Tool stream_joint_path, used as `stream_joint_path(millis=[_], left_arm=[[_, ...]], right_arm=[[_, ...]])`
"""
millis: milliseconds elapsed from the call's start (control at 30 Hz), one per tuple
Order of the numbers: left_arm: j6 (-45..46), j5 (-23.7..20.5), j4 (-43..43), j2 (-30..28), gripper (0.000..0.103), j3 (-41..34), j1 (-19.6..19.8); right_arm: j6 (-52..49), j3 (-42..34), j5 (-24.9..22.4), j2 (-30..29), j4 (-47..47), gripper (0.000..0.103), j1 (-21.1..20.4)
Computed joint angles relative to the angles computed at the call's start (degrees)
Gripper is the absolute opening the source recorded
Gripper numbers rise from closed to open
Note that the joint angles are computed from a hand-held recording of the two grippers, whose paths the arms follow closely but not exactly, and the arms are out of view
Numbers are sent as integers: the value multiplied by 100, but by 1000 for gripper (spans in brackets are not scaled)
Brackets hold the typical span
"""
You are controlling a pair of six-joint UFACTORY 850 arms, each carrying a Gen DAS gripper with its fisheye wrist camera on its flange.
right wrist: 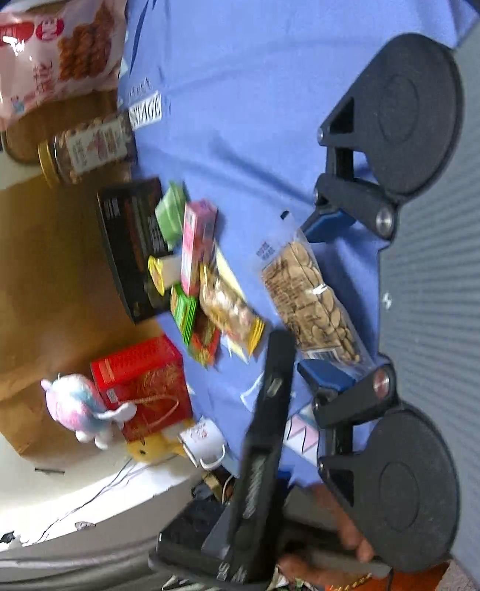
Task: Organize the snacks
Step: 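Grasp the clear bag of seeds with the left tool, then carry the seed bag into the black tin box and open the left tool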
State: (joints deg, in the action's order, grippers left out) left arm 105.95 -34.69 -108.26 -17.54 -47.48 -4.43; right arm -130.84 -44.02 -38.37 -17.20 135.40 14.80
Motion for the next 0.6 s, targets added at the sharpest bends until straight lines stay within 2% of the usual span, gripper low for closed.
stream_joint_path(millis=[67,100,133,233,267,333,400,433,533,600], left_arm=[[-88,-240,-53,8,63,46,113],[-190,-353,-65,13,72,69,191],[-263,-399,-96,19,76,90,249],[-313,-501,-239,109,77,197,430],[-297,-521,-309,157,77,256,495],[-314,-527,-344,209,77,328,591],[-333,-519,-351,222,77,363,665],[-385,-549,-302,212,77,368,703],[-700,-890,42,88,76,297,831],[-858,-1137,186,7,71,234,847]], right_arm=[[-230,-9,-130,-36,157,66,61],[-428,-3,-266,-63,272,66,80],[-557,-24,-427,-115,349,66,94],[-596,-246,-766,-353,288,64,159],[-525,-354,-745,-432,201,61,182],[138,-645,-325,-583,-240,57,231],[372,-725,-167,-686,-426,41,242],[548,-723,-253,-683,-634,38,183],[1370,-765,-804,-788,-1287,26,-91],[1784,-772,-1322,-896,-1494,18,-283]])
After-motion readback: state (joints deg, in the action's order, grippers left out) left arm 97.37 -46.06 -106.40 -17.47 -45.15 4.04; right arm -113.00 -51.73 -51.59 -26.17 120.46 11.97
